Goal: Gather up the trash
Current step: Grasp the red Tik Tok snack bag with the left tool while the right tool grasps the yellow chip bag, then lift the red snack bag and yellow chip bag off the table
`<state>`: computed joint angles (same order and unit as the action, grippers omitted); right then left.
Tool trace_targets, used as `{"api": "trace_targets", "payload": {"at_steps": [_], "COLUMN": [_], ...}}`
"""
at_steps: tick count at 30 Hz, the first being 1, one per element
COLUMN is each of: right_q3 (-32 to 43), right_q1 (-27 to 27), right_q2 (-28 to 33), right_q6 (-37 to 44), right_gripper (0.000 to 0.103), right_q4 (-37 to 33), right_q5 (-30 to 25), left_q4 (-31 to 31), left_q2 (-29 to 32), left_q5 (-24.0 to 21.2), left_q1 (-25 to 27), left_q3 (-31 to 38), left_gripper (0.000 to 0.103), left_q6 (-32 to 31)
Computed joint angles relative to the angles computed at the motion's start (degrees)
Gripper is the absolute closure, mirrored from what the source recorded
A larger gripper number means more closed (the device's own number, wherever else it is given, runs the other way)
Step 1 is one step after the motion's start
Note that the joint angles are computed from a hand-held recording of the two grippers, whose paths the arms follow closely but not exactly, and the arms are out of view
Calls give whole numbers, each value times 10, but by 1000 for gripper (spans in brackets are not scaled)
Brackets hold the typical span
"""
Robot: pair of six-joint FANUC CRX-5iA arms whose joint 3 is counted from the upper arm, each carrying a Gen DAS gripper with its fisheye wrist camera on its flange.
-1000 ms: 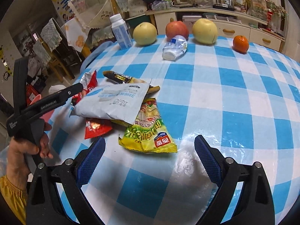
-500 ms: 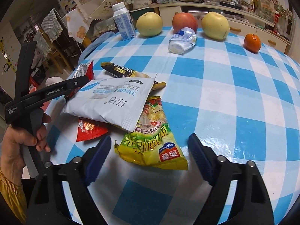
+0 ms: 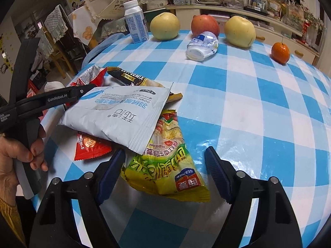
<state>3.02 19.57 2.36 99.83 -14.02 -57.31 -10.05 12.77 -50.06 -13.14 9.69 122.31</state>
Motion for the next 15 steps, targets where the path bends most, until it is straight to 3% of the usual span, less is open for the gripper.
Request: {"api": "trace_targets", "payload": {"at_steps": [11,12,13,15], "right_q3": [-17,-16,-16,-24], "right_q1": [7,5,3,7], "right_q2": [-11,-12,-13,-17], "right_q6": [5,8,11,5], "right_gripper": [42,45,56,59], "right_q4": [25,23,19,34], "right_q5": [21,20,20,27], "left_q4": [-8,-9,-9,-9], "left_q2": [-1,-2,-3,-7], "left_q5": [-2,-2,0,4], "left_q1": [-5,-6,-5,-5], "left_q3": [2,1,0,-4], "left_gripper": [65,66,66,66], "left_q6": [7,7,7,8]}}
